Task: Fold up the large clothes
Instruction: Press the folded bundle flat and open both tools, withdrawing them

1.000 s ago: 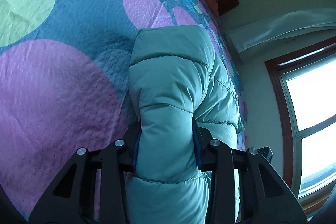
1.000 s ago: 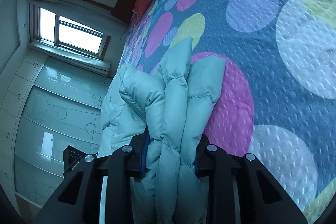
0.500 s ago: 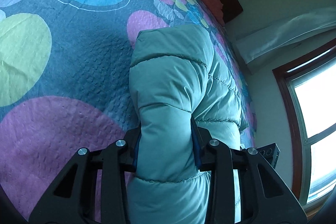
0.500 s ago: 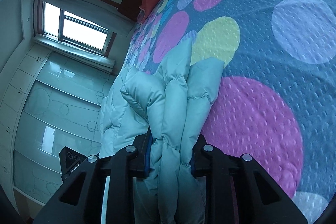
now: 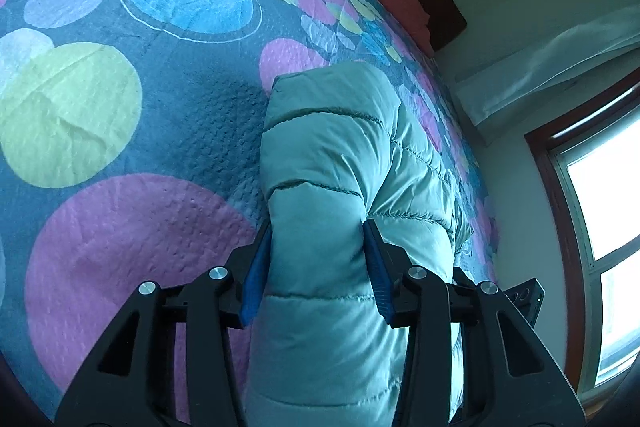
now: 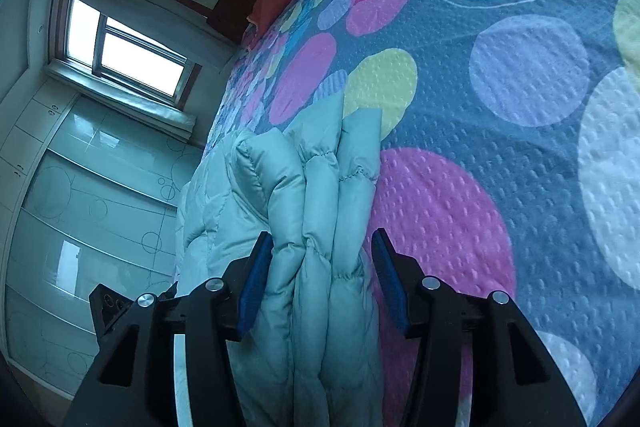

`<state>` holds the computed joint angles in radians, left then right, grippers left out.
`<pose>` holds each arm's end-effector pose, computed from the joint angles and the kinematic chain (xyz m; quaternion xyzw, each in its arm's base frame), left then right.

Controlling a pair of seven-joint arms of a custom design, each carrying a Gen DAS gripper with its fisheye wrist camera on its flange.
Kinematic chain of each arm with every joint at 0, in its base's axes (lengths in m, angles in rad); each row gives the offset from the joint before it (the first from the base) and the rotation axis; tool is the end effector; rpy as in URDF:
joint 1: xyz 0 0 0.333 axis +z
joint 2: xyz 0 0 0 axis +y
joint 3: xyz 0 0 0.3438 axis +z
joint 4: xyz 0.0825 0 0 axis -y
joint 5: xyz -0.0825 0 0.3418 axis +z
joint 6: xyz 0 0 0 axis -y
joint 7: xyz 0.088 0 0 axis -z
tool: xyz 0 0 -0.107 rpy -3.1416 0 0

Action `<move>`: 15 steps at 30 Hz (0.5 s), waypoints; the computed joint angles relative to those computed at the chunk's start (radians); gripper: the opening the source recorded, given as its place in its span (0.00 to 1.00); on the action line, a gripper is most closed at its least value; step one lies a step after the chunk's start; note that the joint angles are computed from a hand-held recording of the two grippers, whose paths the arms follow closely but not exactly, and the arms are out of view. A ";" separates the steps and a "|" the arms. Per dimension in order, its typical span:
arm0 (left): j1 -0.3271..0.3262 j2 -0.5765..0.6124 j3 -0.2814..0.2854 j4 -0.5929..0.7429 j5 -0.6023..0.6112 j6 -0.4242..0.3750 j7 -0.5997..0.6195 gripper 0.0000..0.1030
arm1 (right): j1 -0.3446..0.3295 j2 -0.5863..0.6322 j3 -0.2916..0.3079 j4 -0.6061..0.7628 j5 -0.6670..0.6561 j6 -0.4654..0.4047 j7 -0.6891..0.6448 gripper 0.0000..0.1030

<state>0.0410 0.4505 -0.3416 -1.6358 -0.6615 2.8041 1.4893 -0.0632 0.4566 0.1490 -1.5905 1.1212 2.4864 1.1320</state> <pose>0.6794 -0.1327 0.4883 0.7598 -0.4923 0.4226 0.0401 0.6898 0.0362 0.4626 -0.5256 0.7095 0.1021 0.4583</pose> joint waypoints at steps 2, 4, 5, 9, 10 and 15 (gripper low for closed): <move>0.001 -0.031 0.000 -0.035 -0.006 0.018 0.001 0.42 | -0.002 -0.041 -0.001 -0.047 0.017 0.026 -0.016 0.50; 0.011 -0.061 -0.011 -0.068 -0.034 0.030 0.018 0.42 | -0.007 -0.085 -0.001 -0.093 0.064 0.039 -0.050 0.50; 0.021 -0.075 -0.024 -0.082 -0.062 0.035 0.038 0.42 | -0.007 -0.107 -0.003 -0.113 0.088 0.037 -0.067 0.50; 0.024 -0.118 -0.039 -0.121 -0.150 0.044 0.106 0.42 | 0.011 -0.186 -0.017 -0.178 0.198 0.009 -0.172 0.50; 0.018 -0.129 -0.038 -0.132 -0.169 0.048 0.118 0.42 | 0.019 -0.201 -0.022 -0.190 0.220 -0.007 -0.193 0.50; -0.038 -0.146 -0.001 -0.167 -0.182 0.054 0.125 0.42 | 0.079 -0.217 -0.054 -0.207 0.208 -0.066 -0.199 0.50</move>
<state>0.0035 0.3046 -0.3426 -1.8031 -0.8433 2.8583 1.6140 0.0156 0.2396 0.0948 -1.7979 1.3294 2.4202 0.9327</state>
